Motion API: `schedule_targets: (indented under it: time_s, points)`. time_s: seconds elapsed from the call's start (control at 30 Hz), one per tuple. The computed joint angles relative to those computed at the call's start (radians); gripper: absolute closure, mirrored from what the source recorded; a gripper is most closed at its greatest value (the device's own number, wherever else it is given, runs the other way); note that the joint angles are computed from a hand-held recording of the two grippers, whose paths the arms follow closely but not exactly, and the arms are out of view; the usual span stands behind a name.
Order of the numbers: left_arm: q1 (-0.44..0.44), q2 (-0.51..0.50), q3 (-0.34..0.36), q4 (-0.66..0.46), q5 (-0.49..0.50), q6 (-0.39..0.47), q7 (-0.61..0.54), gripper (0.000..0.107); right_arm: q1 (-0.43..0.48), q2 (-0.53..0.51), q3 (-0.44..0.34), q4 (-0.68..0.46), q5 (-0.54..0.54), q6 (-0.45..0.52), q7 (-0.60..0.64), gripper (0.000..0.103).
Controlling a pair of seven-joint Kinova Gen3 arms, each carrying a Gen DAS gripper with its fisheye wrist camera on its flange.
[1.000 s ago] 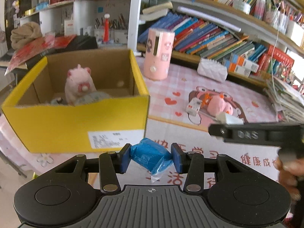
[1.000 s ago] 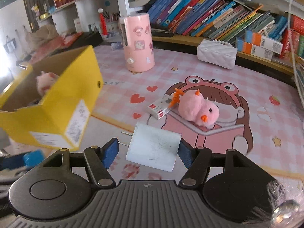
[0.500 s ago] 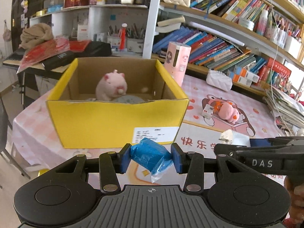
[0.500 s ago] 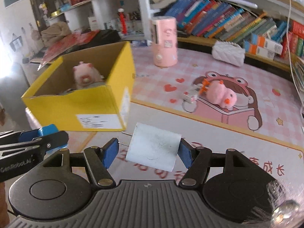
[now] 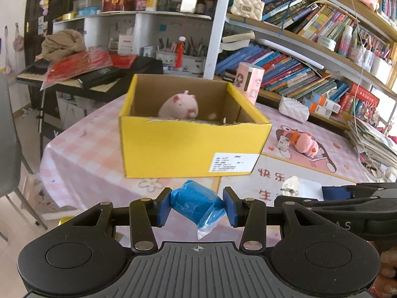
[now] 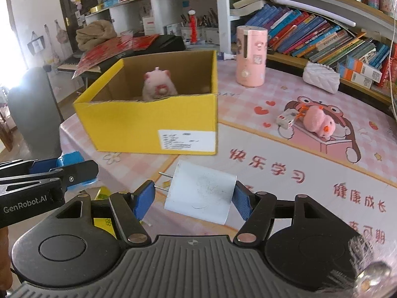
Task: Organize objects
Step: 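Carry blue item with left gripper while right gripper carries charger to box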
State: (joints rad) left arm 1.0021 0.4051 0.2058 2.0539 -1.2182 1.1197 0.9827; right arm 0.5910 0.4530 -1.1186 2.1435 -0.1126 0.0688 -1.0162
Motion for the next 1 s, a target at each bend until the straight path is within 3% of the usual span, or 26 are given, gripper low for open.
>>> schedule_targets:
  time_s: [0.3, 0.57, 0.83, 1.0]
  points:
    - [0.03, -0.033, 0.029, 0.068, 0.019, 0.029, 0.042, 0.065, -0.021, -0.046, -0.03, 0.08, 0.024, -0.064, -0.099, 0.038]
    - [0.048, -0.051, 0.055, 0.106, -0.039, 0.105, 0.051, 0.065, -0.011, -0.089, -0.063, 0.134, 0.083, -0.176, -0.232, 0.038]
    - [-0.041, -0.072, 0.046, 0.122, -0.134, 0.094, 0.036, 0.065, -0.047, -0.112, -0.033, 0.074, 0.157, -0.229, -0.339, 0.038]
    - [-0.102, -0.065, 0.034, 0.105, -0.183, 0.093, -0.011, 0.065, -0.134, -0.074, 0.036, -0.018, 0.209, -0.228, -0.382, 0.038]
